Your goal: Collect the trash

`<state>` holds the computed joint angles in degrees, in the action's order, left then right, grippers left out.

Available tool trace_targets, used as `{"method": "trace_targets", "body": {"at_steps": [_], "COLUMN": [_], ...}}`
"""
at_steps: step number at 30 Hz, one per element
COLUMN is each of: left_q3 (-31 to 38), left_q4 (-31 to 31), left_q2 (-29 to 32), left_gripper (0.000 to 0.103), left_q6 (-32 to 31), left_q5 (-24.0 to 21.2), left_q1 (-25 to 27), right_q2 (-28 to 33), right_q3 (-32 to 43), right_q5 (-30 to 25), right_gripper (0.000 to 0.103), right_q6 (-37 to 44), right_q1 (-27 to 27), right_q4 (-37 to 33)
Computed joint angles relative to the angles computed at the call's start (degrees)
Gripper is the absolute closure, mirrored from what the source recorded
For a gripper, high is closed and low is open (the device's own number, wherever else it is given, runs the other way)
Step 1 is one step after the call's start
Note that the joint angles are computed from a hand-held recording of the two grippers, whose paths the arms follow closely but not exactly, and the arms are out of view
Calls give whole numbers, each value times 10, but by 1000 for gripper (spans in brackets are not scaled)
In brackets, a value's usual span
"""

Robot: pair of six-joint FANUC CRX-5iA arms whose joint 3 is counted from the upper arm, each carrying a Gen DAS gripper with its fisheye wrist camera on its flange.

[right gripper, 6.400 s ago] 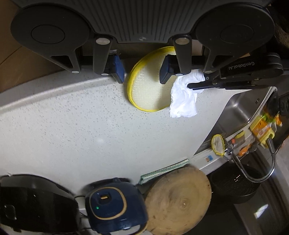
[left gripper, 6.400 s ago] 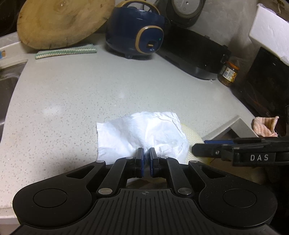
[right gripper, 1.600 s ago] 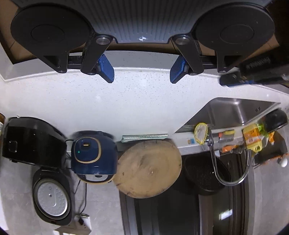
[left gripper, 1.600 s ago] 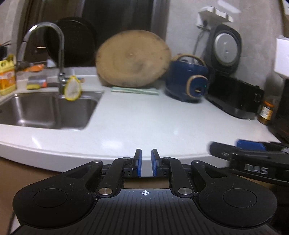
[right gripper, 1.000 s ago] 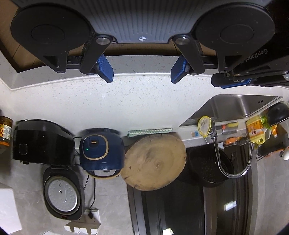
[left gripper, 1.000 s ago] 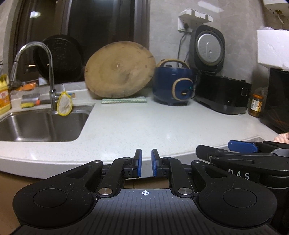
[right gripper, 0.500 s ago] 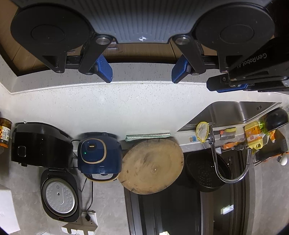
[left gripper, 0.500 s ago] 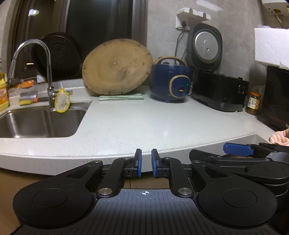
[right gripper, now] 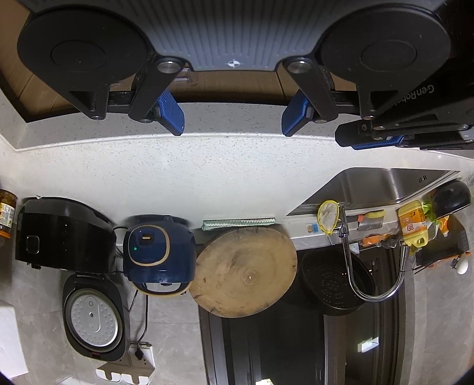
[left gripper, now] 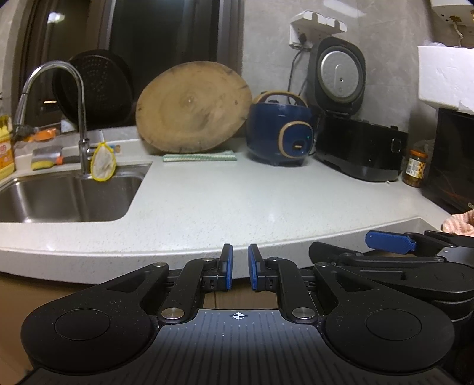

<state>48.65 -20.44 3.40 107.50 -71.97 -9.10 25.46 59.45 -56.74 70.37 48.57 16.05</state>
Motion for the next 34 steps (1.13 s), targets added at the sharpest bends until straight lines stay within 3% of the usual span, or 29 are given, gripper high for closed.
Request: {"method": "trace_targets", "body": {"at_steps": [23, 34], "left_q3": [-9, -11], "left_q4": [15, 32], "left_q2": [-4, 2], "left_gripper": [88, 88], "left_q6": [-1, -7], "left_q5": [2, 7], "left_q1": [9, 25], "right_q2": [17, 55], "right_q3": [28, 84], "right_q5": [-20, -50], "right_gripper": [29, 29], "right_q6": [-8, -18], "right_q1": [3, 8], "right_q4": [3, 25]}}
